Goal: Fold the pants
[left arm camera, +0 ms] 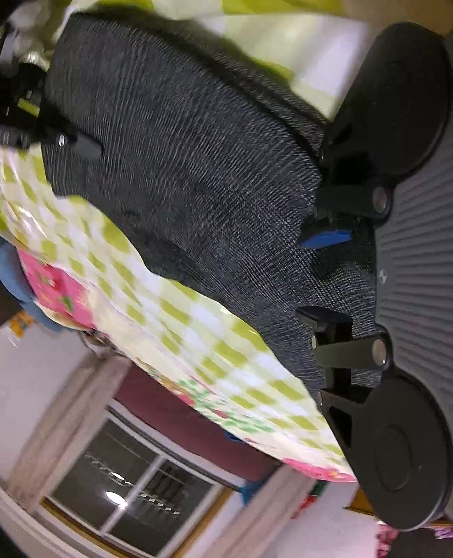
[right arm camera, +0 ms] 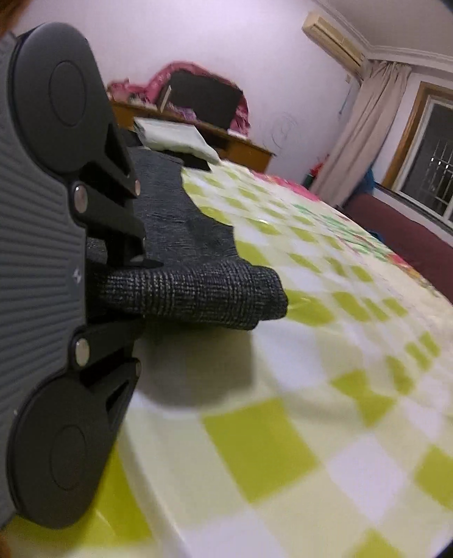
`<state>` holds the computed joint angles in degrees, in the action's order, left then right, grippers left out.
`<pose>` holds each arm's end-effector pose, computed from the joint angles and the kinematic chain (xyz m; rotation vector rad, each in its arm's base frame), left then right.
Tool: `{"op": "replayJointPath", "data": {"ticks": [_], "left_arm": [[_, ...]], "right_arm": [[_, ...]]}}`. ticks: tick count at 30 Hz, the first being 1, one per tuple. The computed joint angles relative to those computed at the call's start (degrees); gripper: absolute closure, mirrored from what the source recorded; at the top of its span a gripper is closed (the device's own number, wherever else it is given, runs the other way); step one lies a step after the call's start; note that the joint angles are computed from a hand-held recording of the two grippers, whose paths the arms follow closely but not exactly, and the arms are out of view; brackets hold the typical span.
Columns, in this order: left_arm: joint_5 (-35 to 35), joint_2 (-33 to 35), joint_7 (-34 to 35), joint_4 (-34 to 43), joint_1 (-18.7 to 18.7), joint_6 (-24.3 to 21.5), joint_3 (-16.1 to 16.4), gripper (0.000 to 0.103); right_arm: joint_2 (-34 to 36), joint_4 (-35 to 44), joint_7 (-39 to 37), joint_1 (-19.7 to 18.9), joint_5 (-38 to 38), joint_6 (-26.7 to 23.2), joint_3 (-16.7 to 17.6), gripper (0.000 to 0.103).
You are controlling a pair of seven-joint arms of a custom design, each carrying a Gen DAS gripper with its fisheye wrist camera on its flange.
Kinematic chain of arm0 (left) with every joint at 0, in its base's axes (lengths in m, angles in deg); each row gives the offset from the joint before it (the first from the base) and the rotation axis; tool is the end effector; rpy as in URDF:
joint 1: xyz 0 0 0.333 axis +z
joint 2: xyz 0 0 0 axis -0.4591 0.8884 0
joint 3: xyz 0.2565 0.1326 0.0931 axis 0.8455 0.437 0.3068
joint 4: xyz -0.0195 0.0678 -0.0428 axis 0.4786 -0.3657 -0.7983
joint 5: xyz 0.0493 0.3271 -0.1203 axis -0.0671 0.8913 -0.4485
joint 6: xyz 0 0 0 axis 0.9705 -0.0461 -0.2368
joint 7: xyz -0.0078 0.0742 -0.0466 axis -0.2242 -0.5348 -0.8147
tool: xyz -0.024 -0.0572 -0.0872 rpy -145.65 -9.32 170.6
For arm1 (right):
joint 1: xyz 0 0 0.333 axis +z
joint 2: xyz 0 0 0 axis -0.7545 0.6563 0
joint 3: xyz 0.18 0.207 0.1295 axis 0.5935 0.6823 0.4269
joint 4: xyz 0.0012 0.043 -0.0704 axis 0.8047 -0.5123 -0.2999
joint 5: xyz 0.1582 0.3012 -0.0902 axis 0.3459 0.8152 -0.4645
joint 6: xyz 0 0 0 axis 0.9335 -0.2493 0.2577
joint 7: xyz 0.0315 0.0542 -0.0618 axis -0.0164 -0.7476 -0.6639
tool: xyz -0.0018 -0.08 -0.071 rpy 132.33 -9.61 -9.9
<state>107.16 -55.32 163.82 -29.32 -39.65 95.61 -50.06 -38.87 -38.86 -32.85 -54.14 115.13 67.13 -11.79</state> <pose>0.5970 -0.1394 0.4459 -0.6133 2.1183 -0.4050 0.6619 0.0185 0.3994 -1.2482 1.6354 0.2797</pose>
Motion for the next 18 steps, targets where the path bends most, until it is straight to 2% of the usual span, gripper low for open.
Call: {"op": "replayJointPath", "data": {"ticks": [1,2,6,9,13,14,15,16,18], "left_arm": [[0.14,0.50,0.06,0.33,0.05,0.67,0.06,0.052],[-1.94,0.78,2.32,0.31,1.40,1.01,-1.39,0.051],[-13.40,-0.79,11.29,-2.61,6.64,1.10,-6.58,0.050],[-19.36,-2.58,14.11,-6.23,9.10,3.64,-8.01,0.050],[-26.11,-3.08,16.58,-8.38,12.14,6.17,-10.92,0.048],[-28.51,-2.94,17.41,-8.68,14.62,6.54,-13.61,0.048],[-30.22,-2.97,17.72,-9.16,15.73,7.12,-14.71,0.048],[-31.40,-2.95,17.31,-9.60,15.00,8.09,-13.81,0.048],[-34.16,-3.25,16.38,-11.04,11.79,10.76,-9.85,0.048]], "right_arm": [[-0.08,0.27,1.07,0.58,-1.32,1.25,-0.48,0.096],[0.33,1.08,2.89,1.15,-3.59,2.01,-1.04,0.096],[-0.05,1.81,9.52,2.75,-10.84,5.24,-1.32,0.096],[-1.55,1.41,14.42,4.58,-16.39,7.81,-1.19,0.095],[-4.11,3.00,19.60,6.30,-23.54,7.50,-1.18,0.095],[-4.03,4.49,21.62,7.01,-26.09,6.87,-1.36,0.095],[-3.67,6.55,24.24,8.05,-29.38,6.03,-1.66,0.094],[-2.85,9.19,26.75,9.06,-32.69,4.91,-1.85,0.094],[-0.17,15.34,31.19,10.80,-38.20,2.54,-1.74,0.094]]}}
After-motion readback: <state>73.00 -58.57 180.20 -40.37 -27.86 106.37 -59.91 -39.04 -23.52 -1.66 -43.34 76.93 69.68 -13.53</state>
